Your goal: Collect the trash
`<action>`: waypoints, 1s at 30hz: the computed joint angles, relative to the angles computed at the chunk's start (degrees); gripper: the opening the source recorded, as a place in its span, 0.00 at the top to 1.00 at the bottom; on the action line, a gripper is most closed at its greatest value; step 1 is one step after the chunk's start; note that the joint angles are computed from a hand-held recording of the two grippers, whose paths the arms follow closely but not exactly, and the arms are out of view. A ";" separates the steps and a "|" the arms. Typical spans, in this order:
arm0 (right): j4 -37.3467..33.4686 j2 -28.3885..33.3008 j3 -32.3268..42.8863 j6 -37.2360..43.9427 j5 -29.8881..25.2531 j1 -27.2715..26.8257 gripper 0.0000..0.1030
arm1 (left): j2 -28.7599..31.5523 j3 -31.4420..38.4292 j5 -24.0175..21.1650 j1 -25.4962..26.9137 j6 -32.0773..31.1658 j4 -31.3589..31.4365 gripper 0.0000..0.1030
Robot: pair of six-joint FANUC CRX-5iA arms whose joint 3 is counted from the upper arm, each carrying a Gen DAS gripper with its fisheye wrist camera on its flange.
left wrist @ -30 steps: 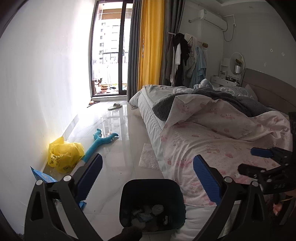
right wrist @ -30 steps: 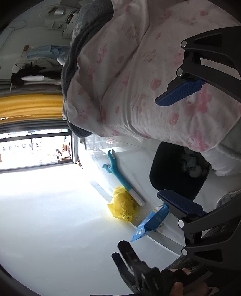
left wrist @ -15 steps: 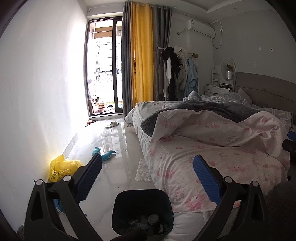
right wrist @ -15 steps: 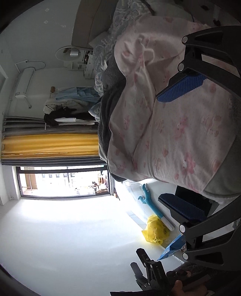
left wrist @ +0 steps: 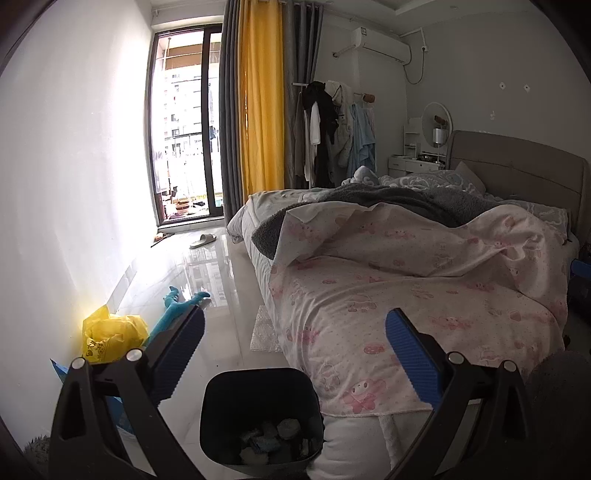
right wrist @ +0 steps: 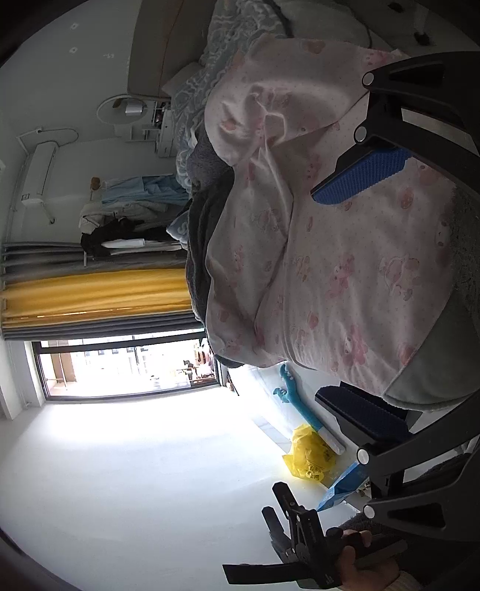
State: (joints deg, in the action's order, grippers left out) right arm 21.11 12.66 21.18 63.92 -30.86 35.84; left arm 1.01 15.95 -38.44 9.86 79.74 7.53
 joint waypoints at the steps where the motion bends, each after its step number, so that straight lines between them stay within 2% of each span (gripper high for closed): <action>1: -0.44 0.03 0.23 0.61 -0.27 0.09 0.03 | -0.01 -0.10 -0.03 -0.05 -0.21 0.03 0.03; 10: 4.11 -0.31 -1.77 -3.36 1.02 0.77 0.03 | 0.38 0.02 -1.12 0.27 -0.27 0.98 0.03; 30: 4.20 -0.75 -2.65 -4.17 1.75 0.73 0.03 | 0.23 -0.10 -0.71 0.29 -0.15 0.98 0.03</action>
